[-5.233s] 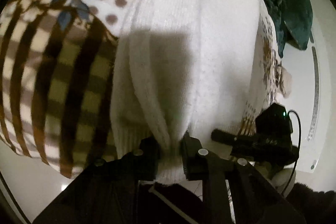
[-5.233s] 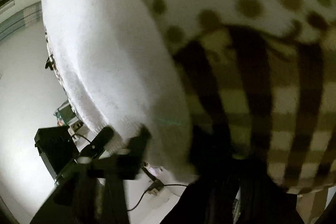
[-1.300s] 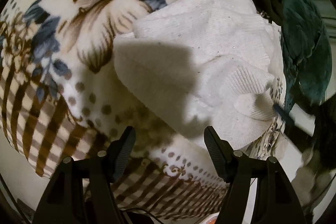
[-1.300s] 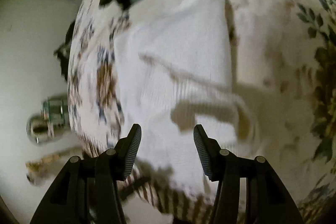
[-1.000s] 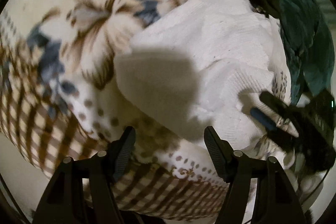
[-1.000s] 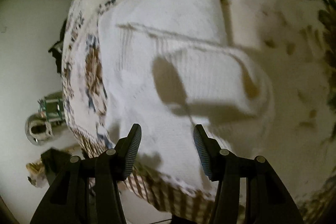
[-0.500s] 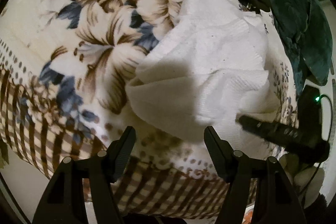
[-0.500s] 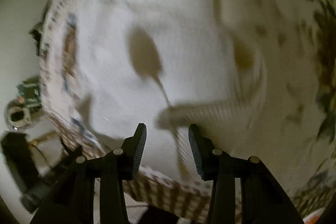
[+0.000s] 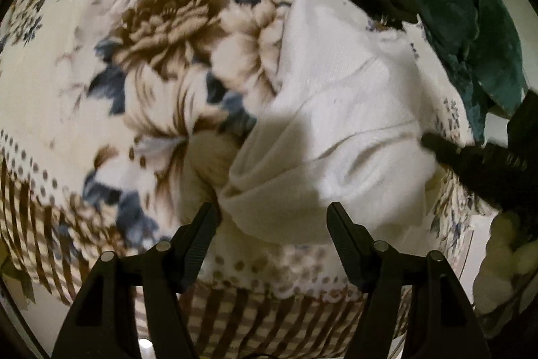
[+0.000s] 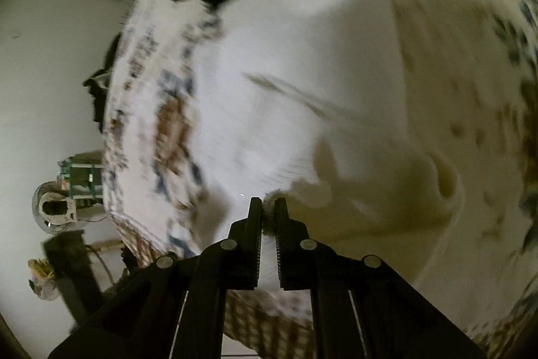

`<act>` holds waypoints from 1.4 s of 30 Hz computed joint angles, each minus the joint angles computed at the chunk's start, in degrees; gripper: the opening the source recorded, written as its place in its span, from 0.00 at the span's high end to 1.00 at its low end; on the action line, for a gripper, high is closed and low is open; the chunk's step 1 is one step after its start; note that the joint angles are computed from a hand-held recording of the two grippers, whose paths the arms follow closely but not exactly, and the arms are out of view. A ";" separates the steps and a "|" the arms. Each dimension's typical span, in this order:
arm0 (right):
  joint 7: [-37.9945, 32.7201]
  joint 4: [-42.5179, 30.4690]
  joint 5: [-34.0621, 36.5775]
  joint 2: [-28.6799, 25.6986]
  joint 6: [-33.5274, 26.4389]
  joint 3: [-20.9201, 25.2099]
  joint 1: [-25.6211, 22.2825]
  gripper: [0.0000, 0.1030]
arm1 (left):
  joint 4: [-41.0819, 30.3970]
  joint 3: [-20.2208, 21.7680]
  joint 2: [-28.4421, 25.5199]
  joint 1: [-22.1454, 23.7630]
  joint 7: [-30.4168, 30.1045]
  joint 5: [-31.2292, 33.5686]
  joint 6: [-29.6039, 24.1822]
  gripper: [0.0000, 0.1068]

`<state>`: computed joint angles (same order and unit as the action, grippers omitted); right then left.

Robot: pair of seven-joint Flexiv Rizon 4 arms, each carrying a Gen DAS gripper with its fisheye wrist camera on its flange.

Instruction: Fold small clothes

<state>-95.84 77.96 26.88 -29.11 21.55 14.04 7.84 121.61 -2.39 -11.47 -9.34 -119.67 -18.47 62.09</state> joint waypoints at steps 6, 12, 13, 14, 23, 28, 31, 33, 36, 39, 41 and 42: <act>-0.31 -10.25 -5.40 -6.67 2.63 0.06 6.30 0.93 | -0.41 -0.83 -0.91 1.74 5.41 -3.87 1.27 0.39; 3.48 -16.55 -5.93 -10.28 -3.88 -0.34 4.05 0.83 | -4.63 -1.68 -3.86 3.56 12.36 -6.38 0.86 0.39; 3.77 -14.47 -5.65 -8.93 -2.20 -0.80 2.87 0.67 | -4.96 -1.96 -4.18 3.85 13.83 -7.14 1.18 0.39; 5.05 -11.64 -5.61 -6.91 0.26 -1.78 1.55 0.60 | -5.88 -2.54 -5.13 4.30 16.04 -8.18 1.79 0.39; 5.77 1.60 -6.43 -1.72 1.52 -3.62 -5.57 0.34 | -21.32 -6.66 -18.02 6.07 34.11 -10.00 -4.80 0.39; 4.33 3.76 -6.99 -4.07 3.76 -3.31 -5.17 0.33 | -28.39 -6.07 -23.43 4.36 39.45 -5.70 -9.81 0.74; 4.35 5.42 -4.99 -3.53 8.32 -2.76 -5.63 0.88 | -26.49 -6.29 -22.18 4.29 41.05 -6.66 -7.17 0.93; 5.38 6.39 -5.14 -2.36 10.49 -2.77 -5.32 0.90 | -22.61 -6.82 -19.48 4.77 41.32 -9.11 -3.63 0.93; 5.03 6.46 -4.04 -0.15 11.27 -1.83 -5.68 0.91 | -17.86 -7.10 -15.64 5.52 40.16 -13.12 0.11 0.93; 4.77 4.10 -3.61 1.02 10.13 -1.42 -5.06 0.91 | -14.48 -7.82 -12.54 6.95 39.63 -18.54 2.44 0.93; 5.76 0.49 -4.22 -0.14 9.32 -1.62 -3.62 0.91 | -14.40 -8.15 -12.23 7.54 39.46 -21.68 3.53 0.93; 6.66 -2.55 -4.96 -1.73 8.71 -1.88 -2.60 0.91 | -15.36 -8.07 -12.69 7.99 39.29 -22.70 3.16 0.93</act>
